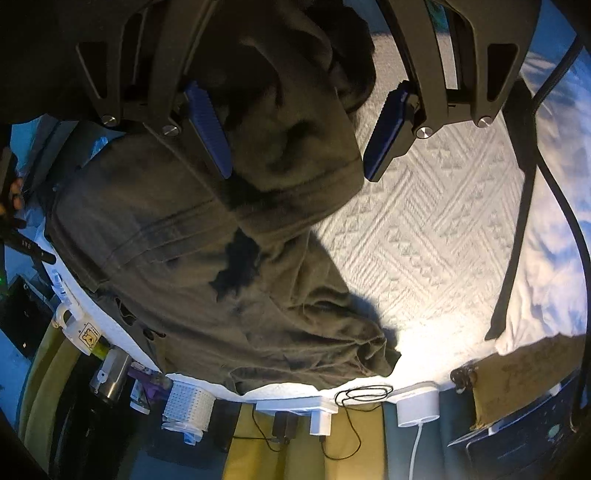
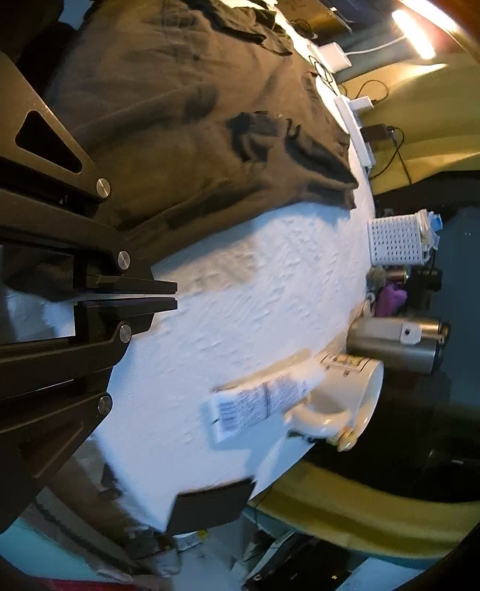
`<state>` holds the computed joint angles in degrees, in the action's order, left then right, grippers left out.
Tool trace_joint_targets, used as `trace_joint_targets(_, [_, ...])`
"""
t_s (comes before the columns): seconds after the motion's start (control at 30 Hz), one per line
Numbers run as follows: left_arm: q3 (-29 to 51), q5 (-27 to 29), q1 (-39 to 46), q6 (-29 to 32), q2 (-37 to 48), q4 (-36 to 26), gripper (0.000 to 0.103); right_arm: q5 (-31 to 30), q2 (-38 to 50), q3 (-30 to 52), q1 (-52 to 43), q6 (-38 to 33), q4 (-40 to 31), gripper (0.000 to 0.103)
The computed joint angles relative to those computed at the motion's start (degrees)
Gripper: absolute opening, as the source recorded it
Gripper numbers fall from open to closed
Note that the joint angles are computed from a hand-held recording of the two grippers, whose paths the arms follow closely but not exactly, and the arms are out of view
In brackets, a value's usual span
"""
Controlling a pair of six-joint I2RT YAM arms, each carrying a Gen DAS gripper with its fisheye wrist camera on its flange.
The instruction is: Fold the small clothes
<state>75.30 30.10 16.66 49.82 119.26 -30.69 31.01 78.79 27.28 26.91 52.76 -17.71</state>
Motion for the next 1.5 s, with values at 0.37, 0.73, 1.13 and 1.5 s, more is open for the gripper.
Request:
trace_joint_targets(0.37, [-5.2, 1.8, 0.4, -5.3, -0.4, 6.9, 0.073, -4.6, 10.3, 6.9, 1.5, -9.6, 12.9, 0.002])
trace_joint_targets(0.73, [-7.4, 4.5, 1.7, -4.0, -1.9, 8.6, 0.016, -2.6, 14.8, 10.5, 2.4, -12.9, 13.7, 0.002])
trace_joint_targets(1.13, [-11.3, 8.0, 2.9, -4.7, -9.1, 10.0, 0.012, -3.7, 15.6, 11.7, 1.1, -15.3, 14.1, 0.002])
trace_joint_targets(1.5, [-9.8, 6.5, 2.7, -6.7, -8.7, 8.1, 0.013, -4.6, 19.0, 12.0, 1.3, -15.3, 16.3, 0.002])
